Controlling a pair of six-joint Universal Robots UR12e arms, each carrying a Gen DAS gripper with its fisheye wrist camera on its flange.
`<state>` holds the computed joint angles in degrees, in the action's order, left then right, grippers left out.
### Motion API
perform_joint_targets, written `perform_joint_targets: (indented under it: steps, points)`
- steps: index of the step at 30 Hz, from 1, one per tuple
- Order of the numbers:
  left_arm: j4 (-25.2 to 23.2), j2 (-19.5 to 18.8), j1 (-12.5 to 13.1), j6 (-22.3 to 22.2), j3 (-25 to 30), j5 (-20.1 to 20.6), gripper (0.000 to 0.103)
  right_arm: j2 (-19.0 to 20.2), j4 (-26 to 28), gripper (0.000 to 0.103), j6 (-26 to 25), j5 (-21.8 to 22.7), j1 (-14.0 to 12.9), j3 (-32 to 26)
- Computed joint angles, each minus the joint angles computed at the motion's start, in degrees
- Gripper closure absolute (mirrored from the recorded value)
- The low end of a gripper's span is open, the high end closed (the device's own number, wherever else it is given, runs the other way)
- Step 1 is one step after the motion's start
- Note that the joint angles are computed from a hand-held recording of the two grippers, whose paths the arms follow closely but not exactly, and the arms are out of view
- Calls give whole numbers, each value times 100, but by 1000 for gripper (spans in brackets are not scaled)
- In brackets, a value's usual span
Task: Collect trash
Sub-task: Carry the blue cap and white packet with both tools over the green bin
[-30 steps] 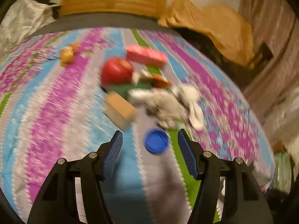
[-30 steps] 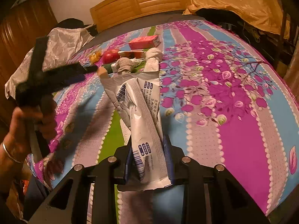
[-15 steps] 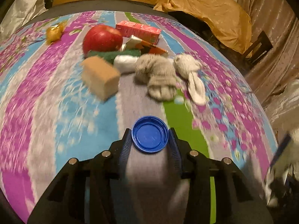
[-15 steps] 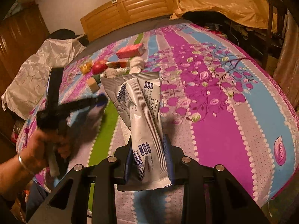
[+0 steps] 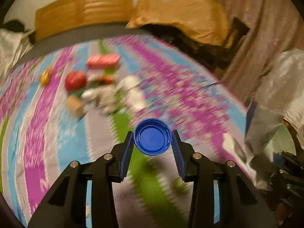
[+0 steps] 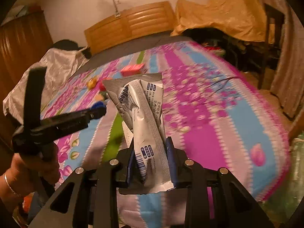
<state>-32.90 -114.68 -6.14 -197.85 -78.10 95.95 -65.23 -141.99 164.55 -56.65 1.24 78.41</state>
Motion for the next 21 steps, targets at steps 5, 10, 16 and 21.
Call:
perform_joint_targets:
  steps: [5,10,16,21]
  points:
    - [48,-346,-286,477,717,-87,64,-153,-370,72,363,-230,-370,39]
    - [-25,-815,-609,973,1599,-333,64,-250,-618,72,777,-585,-791,-35]
    - [-307,-1420,-959,1509,2708,-659,64,-313,-768,72,1205,-1014,-1262,-120]
    - [-645,-1943,-1197,1864,3679,-861,64,-375,-811,72,1379,-1385,-1604,-91]
